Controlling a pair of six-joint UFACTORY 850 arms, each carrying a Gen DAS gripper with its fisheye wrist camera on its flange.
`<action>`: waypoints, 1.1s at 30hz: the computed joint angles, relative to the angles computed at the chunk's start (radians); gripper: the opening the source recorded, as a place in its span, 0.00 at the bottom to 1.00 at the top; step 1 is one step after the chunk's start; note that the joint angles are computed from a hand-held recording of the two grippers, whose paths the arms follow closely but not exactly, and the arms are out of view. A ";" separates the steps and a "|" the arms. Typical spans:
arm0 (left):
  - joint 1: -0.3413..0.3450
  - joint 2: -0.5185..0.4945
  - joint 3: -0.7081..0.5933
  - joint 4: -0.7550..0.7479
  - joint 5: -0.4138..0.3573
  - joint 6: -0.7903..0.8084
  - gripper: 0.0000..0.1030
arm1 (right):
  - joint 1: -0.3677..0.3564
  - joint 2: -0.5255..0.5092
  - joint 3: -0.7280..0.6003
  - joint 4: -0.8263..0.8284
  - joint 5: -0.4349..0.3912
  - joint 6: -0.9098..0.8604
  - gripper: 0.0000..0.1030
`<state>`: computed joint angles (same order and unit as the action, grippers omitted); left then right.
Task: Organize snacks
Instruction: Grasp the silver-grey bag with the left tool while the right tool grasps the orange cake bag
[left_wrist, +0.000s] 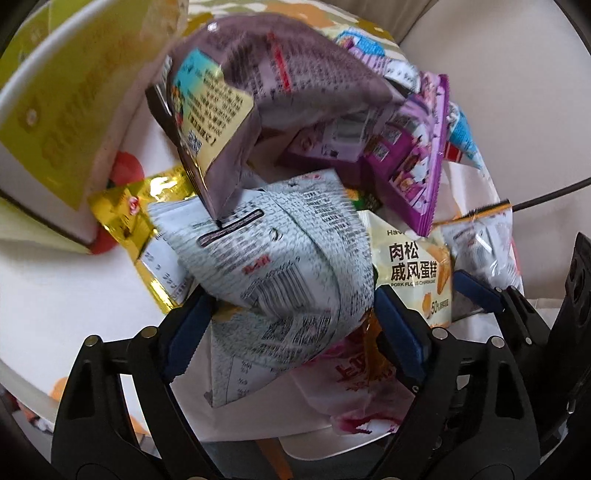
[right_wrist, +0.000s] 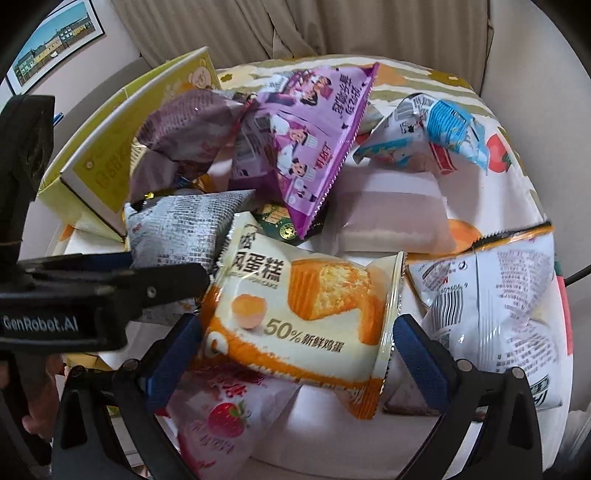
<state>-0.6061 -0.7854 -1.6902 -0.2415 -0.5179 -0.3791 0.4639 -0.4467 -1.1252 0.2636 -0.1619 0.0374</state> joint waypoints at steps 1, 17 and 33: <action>0.001 -0.002 -0.001 -0.009 0.002 0.007 0.81 | -0.008 -0.005 -0.005 0.054 -0.007 -0.058 1.00; 0.001 0.082 0.117 0.073 0.045 -0.021 0.57 | -0.026 -0.099 -0.116 -0.008 -0.060 -0.070 1.00; -0.045 0.128 0.178 0.224 0.072 -0.174 0.57 | 0.022 -0.050 -0.056 -0.255 0.013 0.177 0.76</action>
<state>-0.6511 -0.6573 -1.5127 -0.0177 -0.4455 -0.5529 0.4863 -0.4970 -1.1810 0.0084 -0.1491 0.2146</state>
